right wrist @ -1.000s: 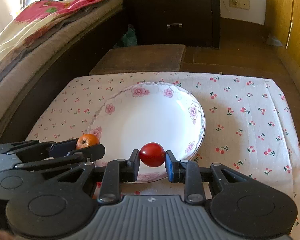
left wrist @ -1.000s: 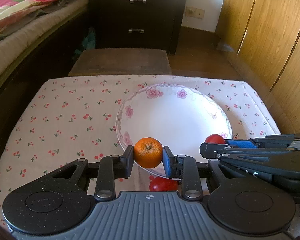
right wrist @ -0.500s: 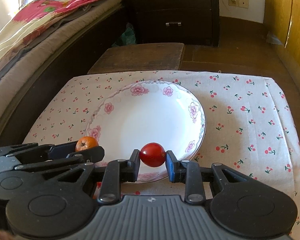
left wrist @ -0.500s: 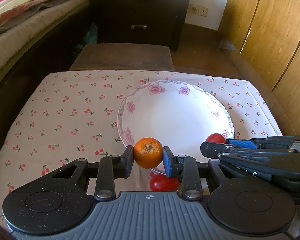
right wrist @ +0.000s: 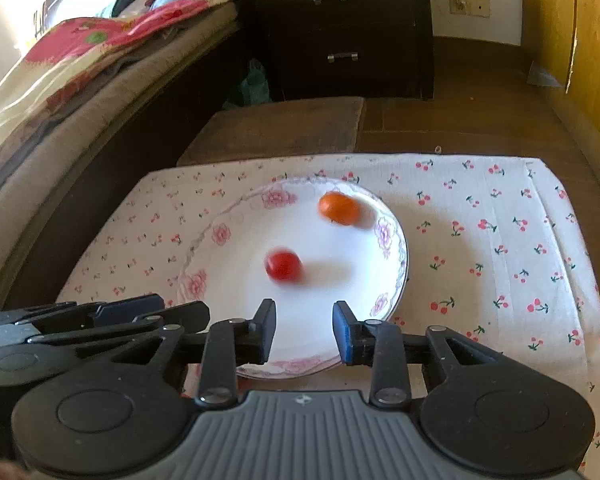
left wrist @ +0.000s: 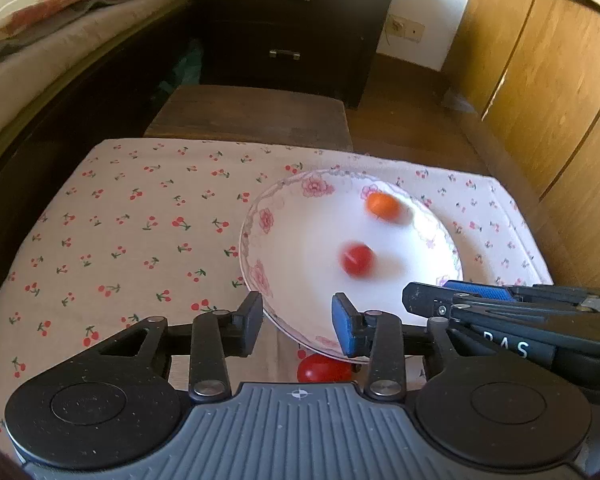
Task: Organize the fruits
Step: 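Carry both fruits over the white bowl and open both grippers, then return to the fruit and grasp a mandarin orange with the right gripper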
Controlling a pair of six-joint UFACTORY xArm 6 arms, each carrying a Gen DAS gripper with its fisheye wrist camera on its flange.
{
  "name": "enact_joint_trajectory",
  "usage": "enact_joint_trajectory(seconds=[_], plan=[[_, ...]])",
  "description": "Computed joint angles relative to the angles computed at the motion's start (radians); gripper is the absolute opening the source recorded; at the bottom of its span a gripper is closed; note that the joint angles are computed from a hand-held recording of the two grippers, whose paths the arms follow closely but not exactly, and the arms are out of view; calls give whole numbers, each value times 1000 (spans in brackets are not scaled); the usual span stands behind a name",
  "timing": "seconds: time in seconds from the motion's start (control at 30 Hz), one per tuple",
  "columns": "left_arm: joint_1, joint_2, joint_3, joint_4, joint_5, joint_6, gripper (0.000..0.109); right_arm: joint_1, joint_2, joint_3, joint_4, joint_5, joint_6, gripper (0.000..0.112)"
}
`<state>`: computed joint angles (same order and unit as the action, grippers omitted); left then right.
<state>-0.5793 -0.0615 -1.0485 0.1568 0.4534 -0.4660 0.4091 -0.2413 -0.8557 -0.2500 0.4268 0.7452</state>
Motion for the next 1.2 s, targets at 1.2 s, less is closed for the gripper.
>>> enact_joint_trajectory(seconds=[1.2], plan=[[1,-307,216,-62,151,104,59,232,-222,165,-75,106,227,38]])
